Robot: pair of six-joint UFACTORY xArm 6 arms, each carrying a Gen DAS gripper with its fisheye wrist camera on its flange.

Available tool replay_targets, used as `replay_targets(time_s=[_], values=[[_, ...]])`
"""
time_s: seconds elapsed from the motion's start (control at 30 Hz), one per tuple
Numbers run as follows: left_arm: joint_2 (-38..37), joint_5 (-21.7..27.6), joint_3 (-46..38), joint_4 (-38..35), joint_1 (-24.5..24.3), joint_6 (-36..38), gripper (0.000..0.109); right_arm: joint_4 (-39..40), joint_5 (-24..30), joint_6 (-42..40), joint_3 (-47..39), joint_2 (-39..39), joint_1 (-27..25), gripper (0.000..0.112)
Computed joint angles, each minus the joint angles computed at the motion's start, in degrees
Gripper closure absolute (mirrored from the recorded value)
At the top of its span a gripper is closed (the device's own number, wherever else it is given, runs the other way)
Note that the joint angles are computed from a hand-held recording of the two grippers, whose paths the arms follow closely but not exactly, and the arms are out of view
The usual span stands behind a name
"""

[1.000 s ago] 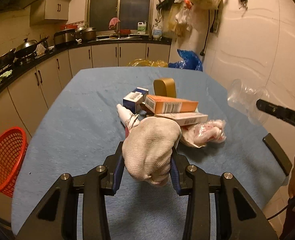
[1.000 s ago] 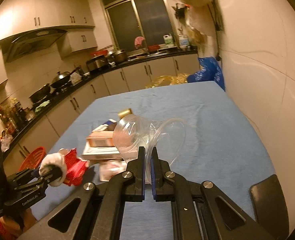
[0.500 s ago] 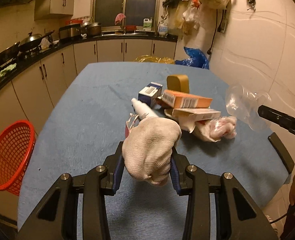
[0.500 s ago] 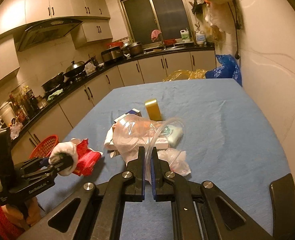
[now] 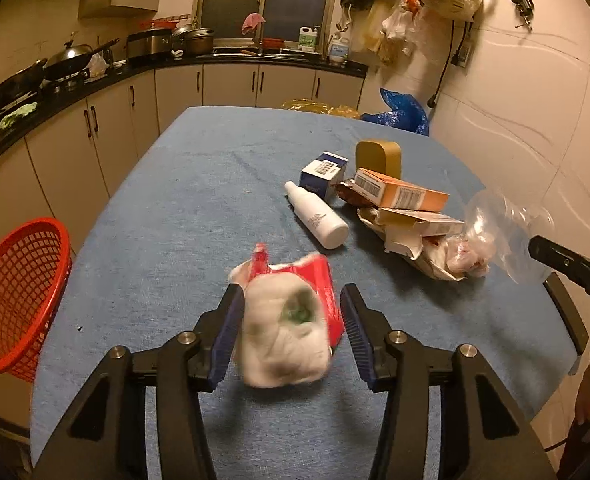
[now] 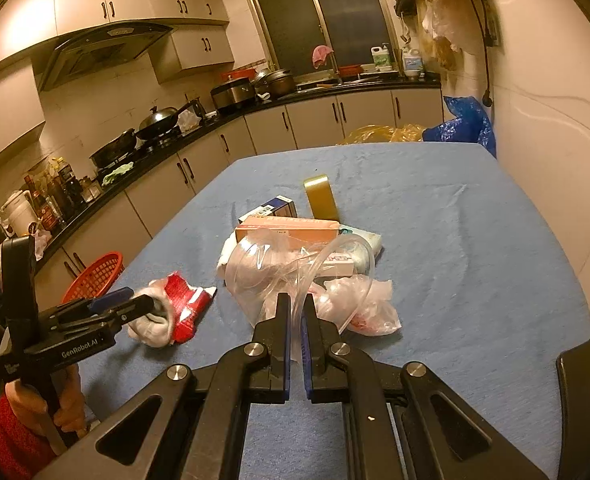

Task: Collect trash
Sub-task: 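Lift the sock bundle with the left tool while the right tool lifts the plastic cup, then drop the sock bundle into the red basket while the right tool drops the cup there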

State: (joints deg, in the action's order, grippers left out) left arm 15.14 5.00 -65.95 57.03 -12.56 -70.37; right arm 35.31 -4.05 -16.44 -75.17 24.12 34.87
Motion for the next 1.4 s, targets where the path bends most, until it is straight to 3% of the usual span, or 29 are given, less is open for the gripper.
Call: replay_targets(time_s=[0.17, 0.27, 0.4, 0.6, 0.73, 0.87, 1.0, 1.1, 1.23, 1.4], values=[[-0.96, 0.48, 1.11, 2.13, 0.41, -1.21, 0.060, 8.40, 0.45, -8.14, -0.96, 0.13, 0.86, 0.107], [-1.21, 0.79, 2.16, -1.98, 0.03, 3.87, 0.056, 12.76, 0.78, -12.10, -1.51, 0.24, 1.11, 0.107], [-1.39, 1.16, 3.15, -0.50, 0.03, 2.84, 0.053, 18.41, 1.50, -17.41, -2.21, 0.40, 1.26, 0.107], [0.62, 1.10, 3.06, -2.83, 0.52, 4.47, 0.053, 19.28, 2.10, -18.21, -2.56, 0.55, 1.22, 0.107], [0.23, -0.22, 3.82, -1.57, 1.16, 3.09, 0.066, 20.69, 2.46, -19.59, -2.74, 0.53, 1.48, 0.107], [-1.87, -2.77, 6.39, -3.27, 1.72, 4.96, 0.067, 21.91, 2.67, -21.22, -3.23, 0.29, 1.96, 0.107], [-5.12, -4.52, 7.62, 4.48, 2.81, -1.63, 0.067, 23.18, 3.25, -23.27, -4.18, 0.07, 2.60, 0.107], [-7.91, -4.76, 7.98, 13.66, 4.18, -10.62, 0.067, 21.75, 4.89, -22.69, -5.89, 0.56, 3.26, 0.107], [-11.89, -3.32, 9.37, 20.28, 6.79, -17.68, 0.067, 20.93, 10.01, -23.19, -10.76, 2.59, 4.05, 0.107], [-16.44, -0.86, 12.24, 20.57, 11.15, -18.59, 0.066, 13.83, 19.20, -17.01, -21.77, 8.83, 4.92, 0.107]])
